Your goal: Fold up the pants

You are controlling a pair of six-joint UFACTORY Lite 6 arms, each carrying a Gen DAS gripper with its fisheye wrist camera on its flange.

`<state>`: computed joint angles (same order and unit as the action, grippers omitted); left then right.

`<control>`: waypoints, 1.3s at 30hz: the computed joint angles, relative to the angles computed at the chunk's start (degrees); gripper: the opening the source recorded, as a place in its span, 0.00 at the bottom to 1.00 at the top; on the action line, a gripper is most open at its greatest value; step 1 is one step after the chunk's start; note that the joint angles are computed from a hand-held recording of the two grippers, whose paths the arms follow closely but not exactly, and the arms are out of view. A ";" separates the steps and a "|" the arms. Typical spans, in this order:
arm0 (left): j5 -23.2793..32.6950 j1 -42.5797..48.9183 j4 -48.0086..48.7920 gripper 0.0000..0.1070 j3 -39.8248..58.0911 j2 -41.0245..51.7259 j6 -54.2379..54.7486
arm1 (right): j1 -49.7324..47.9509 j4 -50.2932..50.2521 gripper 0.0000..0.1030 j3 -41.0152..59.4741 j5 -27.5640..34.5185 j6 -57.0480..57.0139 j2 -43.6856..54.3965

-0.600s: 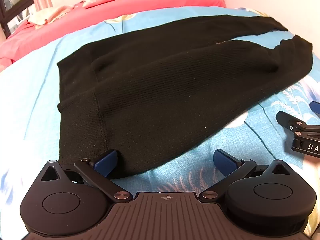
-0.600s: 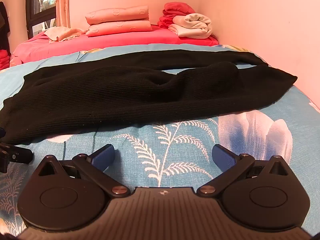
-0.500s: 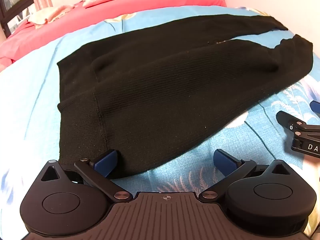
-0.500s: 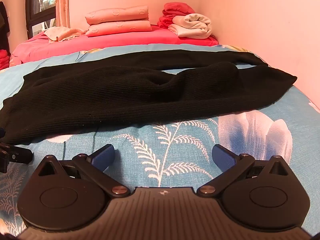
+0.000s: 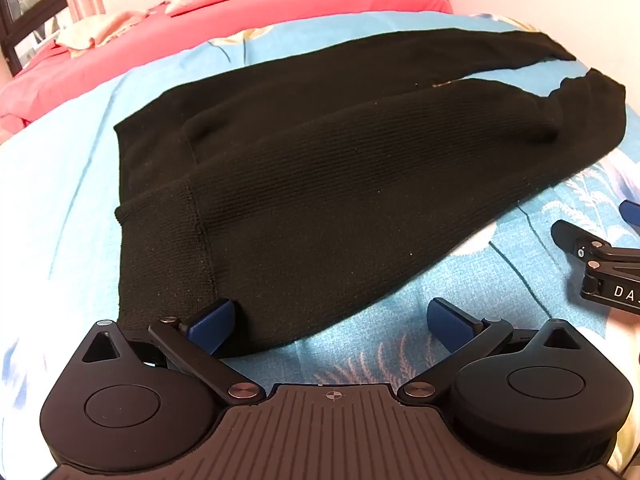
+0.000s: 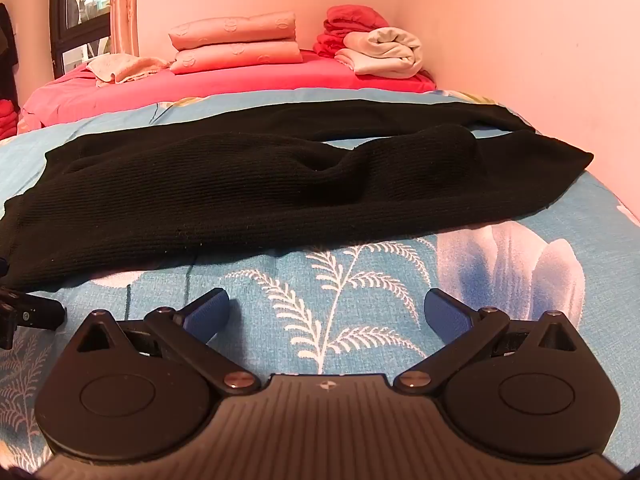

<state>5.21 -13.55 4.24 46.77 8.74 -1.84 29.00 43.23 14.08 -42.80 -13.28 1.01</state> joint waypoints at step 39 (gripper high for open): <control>2.65 -0.57 3.92 0.96 2.17 1.03 -4.55 | -0.28 -0.48 1.00 -0.01 -0.25 0.33 0.11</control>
